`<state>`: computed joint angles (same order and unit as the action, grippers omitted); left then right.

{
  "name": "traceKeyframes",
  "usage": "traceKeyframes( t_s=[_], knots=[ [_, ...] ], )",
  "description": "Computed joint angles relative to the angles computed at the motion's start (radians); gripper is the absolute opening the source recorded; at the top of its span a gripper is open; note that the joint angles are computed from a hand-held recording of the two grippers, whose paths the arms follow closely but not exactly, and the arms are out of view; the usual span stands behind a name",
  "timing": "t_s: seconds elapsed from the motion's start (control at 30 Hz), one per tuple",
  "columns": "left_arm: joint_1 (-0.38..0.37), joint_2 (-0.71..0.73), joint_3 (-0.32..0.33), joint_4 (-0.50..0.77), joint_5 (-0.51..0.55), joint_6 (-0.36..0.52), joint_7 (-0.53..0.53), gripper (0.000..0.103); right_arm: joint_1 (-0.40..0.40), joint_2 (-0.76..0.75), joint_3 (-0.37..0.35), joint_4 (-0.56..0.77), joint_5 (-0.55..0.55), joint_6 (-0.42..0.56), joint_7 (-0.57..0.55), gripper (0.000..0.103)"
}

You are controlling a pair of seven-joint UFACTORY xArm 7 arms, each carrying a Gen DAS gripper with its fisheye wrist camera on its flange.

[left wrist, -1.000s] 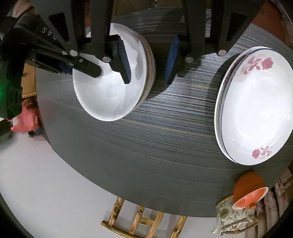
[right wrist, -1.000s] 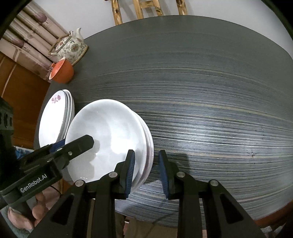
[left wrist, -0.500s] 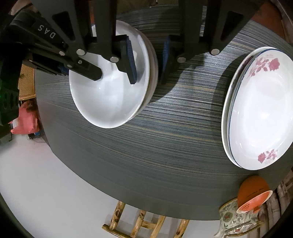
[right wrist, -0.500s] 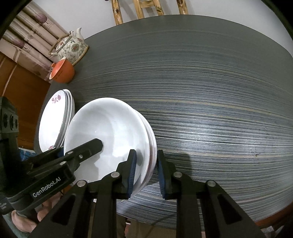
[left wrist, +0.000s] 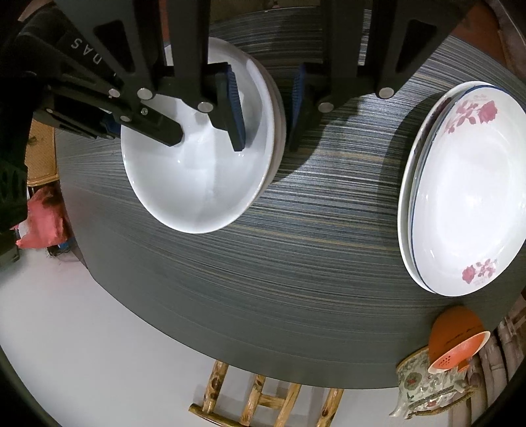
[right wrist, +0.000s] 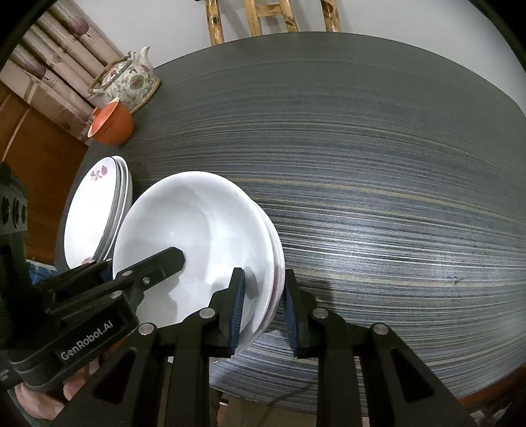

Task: Organize plates and bowls
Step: 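Lift the bowl stack with both grippers toward the rose-pattern plate stack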

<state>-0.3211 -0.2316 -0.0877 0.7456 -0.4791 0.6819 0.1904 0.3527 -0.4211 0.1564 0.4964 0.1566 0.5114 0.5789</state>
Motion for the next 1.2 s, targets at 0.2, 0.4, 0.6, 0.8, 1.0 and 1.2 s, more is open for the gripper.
traceKeyframes(
  t_s=[0.2,0.4,0.6,0.8,1.0,1.2],
  knots=[
    [0.001,0.012,-0.004,0.011,0.012,0.003,-0.006,0.025,0.003,-0.003,-0.01,-0.002,0.014,0.004,-0.005,0.021],
    [0.007,0.025,-0.006,0.026,0.017,0.012,-0.02,0.025,0.001,0.003,-0.013,0.007,0.024,0.011,-0.008,0.02],
    [0.011,0.024,-0.005,0.029,0.021,0.014,-0.019,0.025,0.0,0.005,-0.021,0.012,0.036,0.018,-0.025,0.02],
    [0.011,0.015,-0.004,0.022,0.019,0.011,-0.019,0.025,-0.005,0.007,-0.019,0.019,0.037,0.024,-0.029,0.02],
    [0.009,0.009,-0.002,0.008,0.011,0.006,-0.019,0.025,-0.007,0.018,-0.018,0.023,0.04,0.014,-0.032,0.02],
    [0.01,0.007,0.008,0.008,-0.011,0.021,0.001,0.025,0.0,0.009,-0.032,0.009,0.069,0.003,-0.051,0.021]
  ],
)
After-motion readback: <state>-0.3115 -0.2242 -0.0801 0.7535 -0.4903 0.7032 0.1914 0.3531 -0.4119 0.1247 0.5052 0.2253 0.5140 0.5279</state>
